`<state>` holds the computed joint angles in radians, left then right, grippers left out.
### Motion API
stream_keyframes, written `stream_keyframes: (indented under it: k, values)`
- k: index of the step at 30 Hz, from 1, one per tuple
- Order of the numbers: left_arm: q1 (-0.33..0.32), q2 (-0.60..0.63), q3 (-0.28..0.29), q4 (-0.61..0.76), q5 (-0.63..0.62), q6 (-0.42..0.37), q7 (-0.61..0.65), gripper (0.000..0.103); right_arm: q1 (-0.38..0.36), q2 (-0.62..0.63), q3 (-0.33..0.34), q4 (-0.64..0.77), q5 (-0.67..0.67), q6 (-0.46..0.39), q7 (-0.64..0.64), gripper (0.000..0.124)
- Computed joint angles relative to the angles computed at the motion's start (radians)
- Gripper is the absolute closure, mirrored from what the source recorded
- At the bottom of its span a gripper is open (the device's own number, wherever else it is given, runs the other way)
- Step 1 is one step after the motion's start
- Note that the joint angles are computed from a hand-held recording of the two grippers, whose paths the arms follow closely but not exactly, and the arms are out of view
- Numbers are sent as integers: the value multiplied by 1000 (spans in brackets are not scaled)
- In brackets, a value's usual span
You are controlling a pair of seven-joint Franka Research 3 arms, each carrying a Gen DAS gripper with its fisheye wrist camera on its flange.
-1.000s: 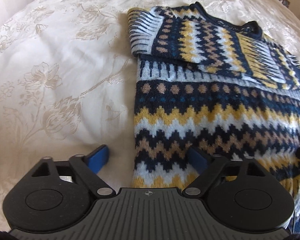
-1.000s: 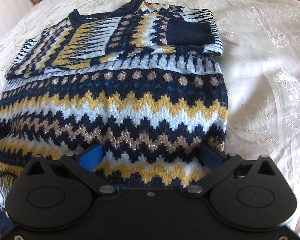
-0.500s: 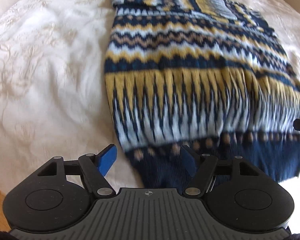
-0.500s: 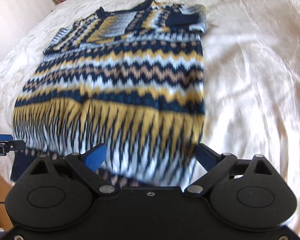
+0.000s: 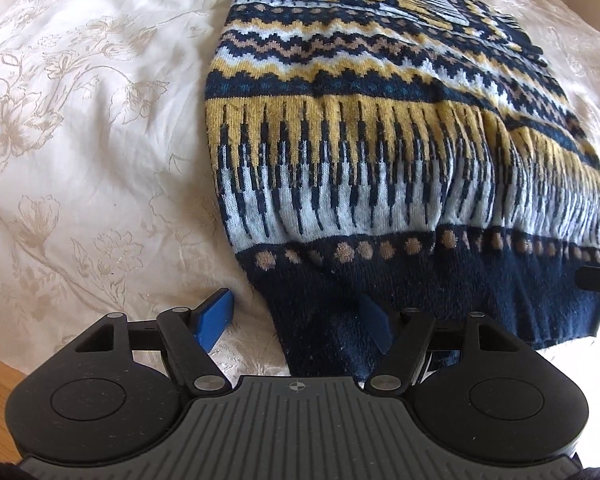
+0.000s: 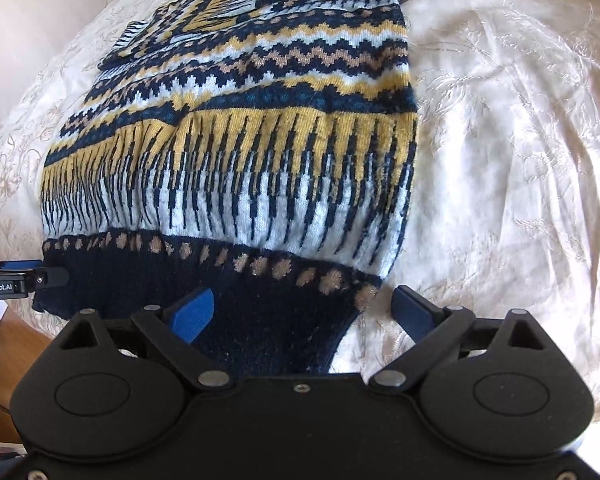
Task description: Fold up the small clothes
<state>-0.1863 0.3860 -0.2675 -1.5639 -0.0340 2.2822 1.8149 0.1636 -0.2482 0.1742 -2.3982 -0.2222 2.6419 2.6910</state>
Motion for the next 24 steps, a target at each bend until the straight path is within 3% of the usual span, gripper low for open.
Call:
stream_keyframes:
  k: [5,9,11,13,14,18,24]
  values:
    - [0,34,-5,36,-15,-14,-5,36,36,18,-28,-1,92,57,-75,34]
    - [17,46,-23,50,-58,-33,38,57,29,42,-9,23,74,46,-65,38]
    - [16,41,-21,49,-57,-36,50,75,25,42,-8,24,66,44,-43,61]
    - [28,53,-27,76,-88,-65,65,91,18,41,-7,41,49,-10,-15,103]
    - [40,60,-33,102,-120,-99,66,98,26,34,-23,31,84,6,-29,105]
    - [59,76,-37,176,-191,-155,58,98,32,2,-44,19,155,42,-76,107]
    - [76,101,-55,296,-303,-132,64,98,-34,-51,-12,38,120,85,-47,108]
